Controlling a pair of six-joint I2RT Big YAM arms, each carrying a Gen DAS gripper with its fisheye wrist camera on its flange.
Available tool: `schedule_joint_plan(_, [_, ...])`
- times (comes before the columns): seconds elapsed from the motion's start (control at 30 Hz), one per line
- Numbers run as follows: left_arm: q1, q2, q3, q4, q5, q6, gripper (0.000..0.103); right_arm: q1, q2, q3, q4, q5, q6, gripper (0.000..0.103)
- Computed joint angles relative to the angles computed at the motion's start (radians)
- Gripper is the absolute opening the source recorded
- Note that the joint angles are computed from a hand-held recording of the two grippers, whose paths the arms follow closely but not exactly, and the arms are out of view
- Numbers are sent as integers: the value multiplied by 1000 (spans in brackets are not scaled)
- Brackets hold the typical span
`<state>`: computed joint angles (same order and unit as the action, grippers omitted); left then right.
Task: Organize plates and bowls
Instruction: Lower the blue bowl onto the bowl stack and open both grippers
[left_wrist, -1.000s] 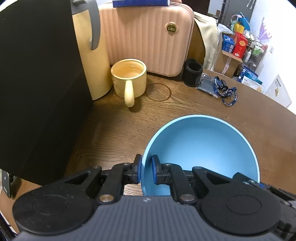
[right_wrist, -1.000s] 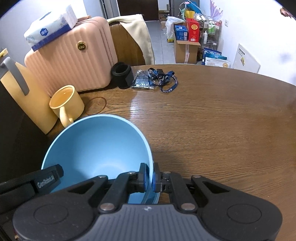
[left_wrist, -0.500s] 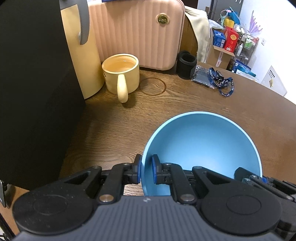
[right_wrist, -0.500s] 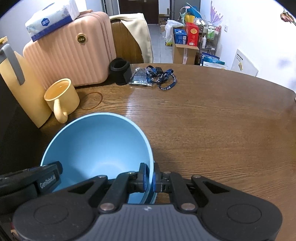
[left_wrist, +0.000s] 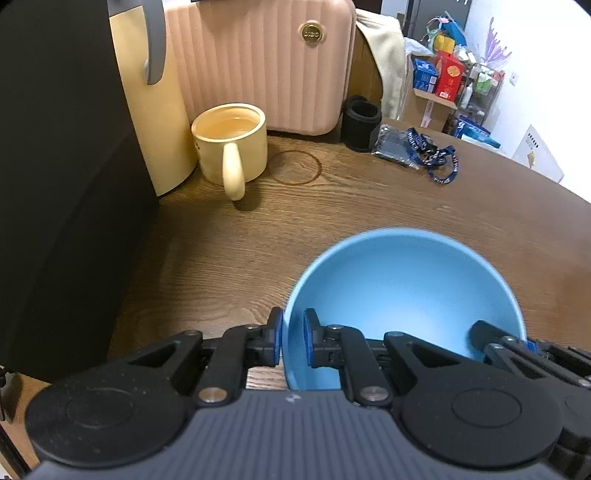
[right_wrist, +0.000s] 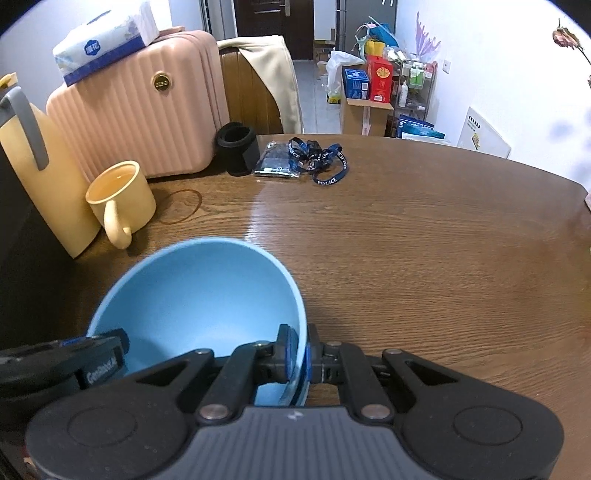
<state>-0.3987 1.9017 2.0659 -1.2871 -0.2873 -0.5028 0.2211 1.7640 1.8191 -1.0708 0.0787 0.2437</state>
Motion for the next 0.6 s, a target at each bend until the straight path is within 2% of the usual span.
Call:
schedule_joint_plan(0.17, [-2,-17,-17,23,-12,19,14,-4,-11,-12,12,-13,2,14])
schedule_joint_plan(0.27, [3,-31,-32,33,-19,22,17,-7,-23,-26,27,-10,8,22])
schedule_joint_plan(0.33, [7,-43,-43,40,-24,22,27,-11,-32,-34,31,-6,21,32])
schedule_joint_plan(0.4, [10,-51,-50,43,-36,24,35,-15,-42,-44,38,-8,32,33])
schedule_joint_plan(0.47, [14,-56,-57,47,-40,33,36,-17,-53,-55,42,-16,39,30])
schedule_joint_plan(0.53, [17,-60,-63,49,-37,39,36,-18,-60,-61,38,-30,41,15])
schedule_joint_plan(0.6, [19,-63,-68,51,-32,45,36,-16,-67,-69,39,-42,47,11])
